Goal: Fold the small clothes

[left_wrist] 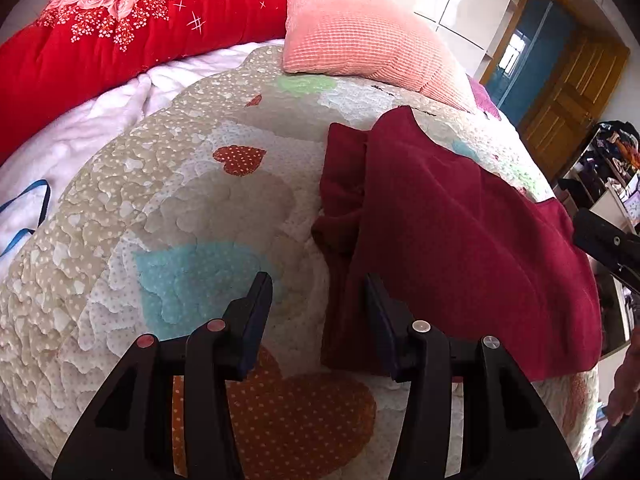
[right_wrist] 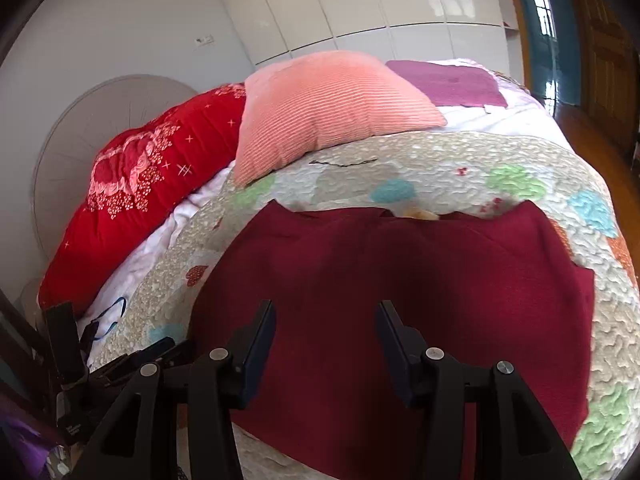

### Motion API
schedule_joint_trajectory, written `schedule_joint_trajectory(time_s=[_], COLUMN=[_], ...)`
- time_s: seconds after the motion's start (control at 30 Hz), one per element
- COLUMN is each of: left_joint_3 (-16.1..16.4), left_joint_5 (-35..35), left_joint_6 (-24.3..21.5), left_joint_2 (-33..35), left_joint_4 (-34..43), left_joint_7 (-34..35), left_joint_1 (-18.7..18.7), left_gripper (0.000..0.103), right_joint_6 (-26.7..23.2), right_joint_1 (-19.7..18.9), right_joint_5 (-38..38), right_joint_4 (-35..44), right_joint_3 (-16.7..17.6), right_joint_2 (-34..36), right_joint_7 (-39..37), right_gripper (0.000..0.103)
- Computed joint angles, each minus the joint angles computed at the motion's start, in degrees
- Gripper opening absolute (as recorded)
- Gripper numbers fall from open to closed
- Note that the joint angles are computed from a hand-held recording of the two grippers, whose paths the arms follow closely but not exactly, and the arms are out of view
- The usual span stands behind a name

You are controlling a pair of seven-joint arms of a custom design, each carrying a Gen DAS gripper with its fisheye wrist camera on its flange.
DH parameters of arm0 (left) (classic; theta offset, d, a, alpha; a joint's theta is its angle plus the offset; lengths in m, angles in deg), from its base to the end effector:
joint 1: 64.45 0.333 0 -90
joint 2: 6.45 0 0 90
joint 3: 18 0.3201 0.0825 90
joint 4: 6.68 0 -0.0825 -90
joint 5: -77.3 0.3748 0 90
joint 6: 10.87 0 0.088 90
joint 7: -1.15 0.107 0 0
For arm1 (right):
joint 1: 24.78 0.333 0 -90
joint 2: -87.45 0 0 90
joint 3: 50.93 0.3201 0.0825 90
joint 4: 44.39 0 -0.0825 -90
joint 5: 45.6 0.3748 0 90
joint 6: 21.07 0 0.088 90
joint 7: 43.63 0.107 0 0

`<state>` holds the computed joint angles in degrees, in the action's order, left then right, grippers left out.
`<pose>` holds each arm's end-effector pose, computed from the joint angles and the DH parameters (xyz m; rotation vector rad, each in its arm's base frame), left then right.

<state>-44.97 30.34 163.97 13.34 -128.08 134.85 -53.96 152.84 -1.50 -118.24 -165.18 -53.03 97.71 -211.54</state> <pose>0.5928 -0.1018 0.3223 -1.7823 2.1329 -0.9436 0.5117 0.2770 0.3901 -1.5061 1.8175 -0.4659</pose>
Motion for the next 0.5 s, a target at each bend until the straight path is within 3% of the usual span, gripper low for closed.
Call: schedule_joint_trajectory(time_s=[0.1, 0.17, 0.23, 0.37, 0.43, 0.5], left_joint_3=[-3.2, -2.9, -1.2, 2.0, 3.3, 5.3], left_joint_5=[-5.1, -8.1, -9.3, -10.3, -11.1, -10.3], left_joint_6=[-3.7, -6.0, -8.0, -8.6, -9.6, -10.4], left_joint_2=[0.3, 0.4, 0.5, 0.6, 0.6, 0.8], left_joint_4=[1.5, 2.6, 3.5, 4.1, 4.4, 4.8], left_joint_7=[5.3, 7.6, 7.2, 7.6, 8.3, 7.3], left_joint_1=[4.1, 4.7, 3.9, 1.0, -0.1, -1.8], left_gripper=[0.047, 0.048, 0.056, 0.056, 0.057, 0.057], right_joint_6=[1.8, 0.3, -1.7, -12.4, -19.1, -24.3], right_joint_1=[0.3, -0.4, -2.8, -7.5, -6.7, -4.8], right_joint_5=[5.5, 12.6, 20.4, 35.4, 39.2, 41.1], right_joint_4=[6.4, 12.3, 17.6, 31.9, 39.6, 46.4], right_joint_3=[0.8, 3.0, 6.9, 16.2, 17.1, 15.8], right_joint_2=[5.9, 10.8, 15.2, 25.6, 30.4, 34.6], right_joint_7=[-5.5, -13.7, -23.2, -42.9, -48.3, -51.5], right_gripper=[0.050, 0.050, 0.050, 0.050, 0.049, 0.049])
